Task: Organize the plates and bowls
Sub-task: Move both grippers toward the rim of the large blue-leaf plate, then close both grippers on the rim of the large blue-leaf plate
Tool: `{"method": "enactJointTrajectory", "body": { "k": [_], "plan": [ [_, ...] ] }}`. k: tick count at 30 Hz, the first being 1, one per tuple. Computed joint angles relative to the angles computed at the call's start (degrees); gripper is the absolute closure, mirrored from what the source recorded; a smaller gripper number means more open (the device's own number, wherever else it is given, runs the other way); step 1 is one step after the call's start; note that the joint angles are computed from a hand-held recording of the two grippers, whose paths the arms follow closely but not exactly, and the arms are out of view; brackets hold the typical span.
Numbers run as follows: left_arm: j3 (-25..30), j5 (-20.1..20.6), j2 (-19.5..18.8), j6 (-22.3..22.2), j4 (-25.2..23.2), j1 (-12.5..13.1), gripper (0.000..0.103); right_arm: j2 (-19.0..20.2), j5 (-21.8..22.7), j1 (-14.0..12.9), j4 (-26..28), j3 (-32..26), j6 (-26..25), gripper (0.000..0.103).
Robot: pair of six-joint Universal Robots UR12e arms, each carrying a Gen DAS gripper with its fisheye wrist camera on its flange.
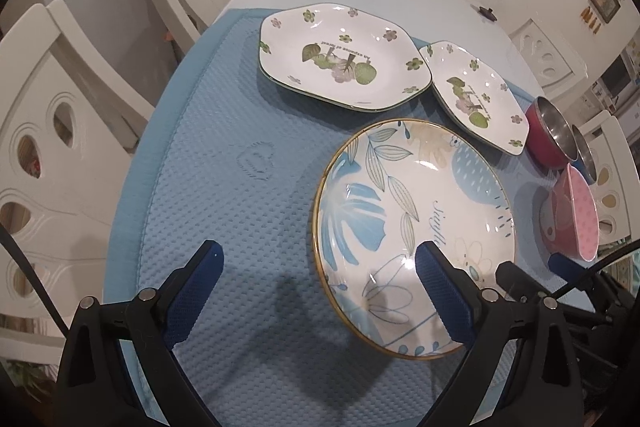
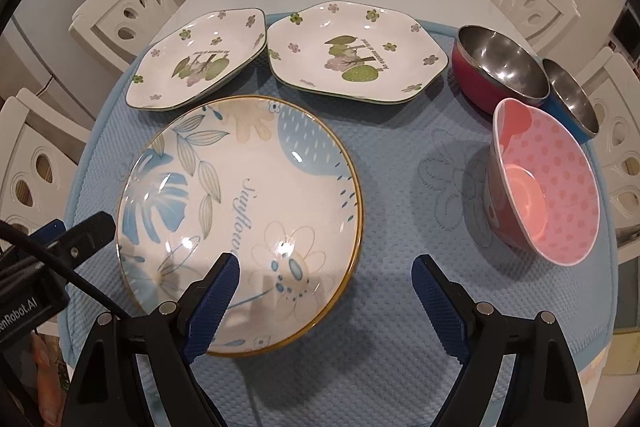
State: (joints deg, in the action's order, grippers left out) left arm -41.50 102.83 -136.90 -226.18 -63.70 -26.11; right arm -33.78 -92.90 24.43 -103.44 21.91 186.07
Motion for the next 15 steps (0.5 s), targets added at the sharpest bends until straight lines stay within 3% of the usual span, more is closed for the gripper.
{"method": "enactJointTrajectory", "body": {
  "k": [11,15],
  "plan": [
    [1.05,-3.41,-1.15,1.08,-2.62,1.25,0.021,5.53,0.57,-0.38,6.15,-10.00,-0.82,0.022],
    [1.44,-4.60,-1.67,1.42,-3.02,1.57,0.027,9.87,0.95,-0.53,10.77,-18.48,-0.85,0.022]
  ]
}}
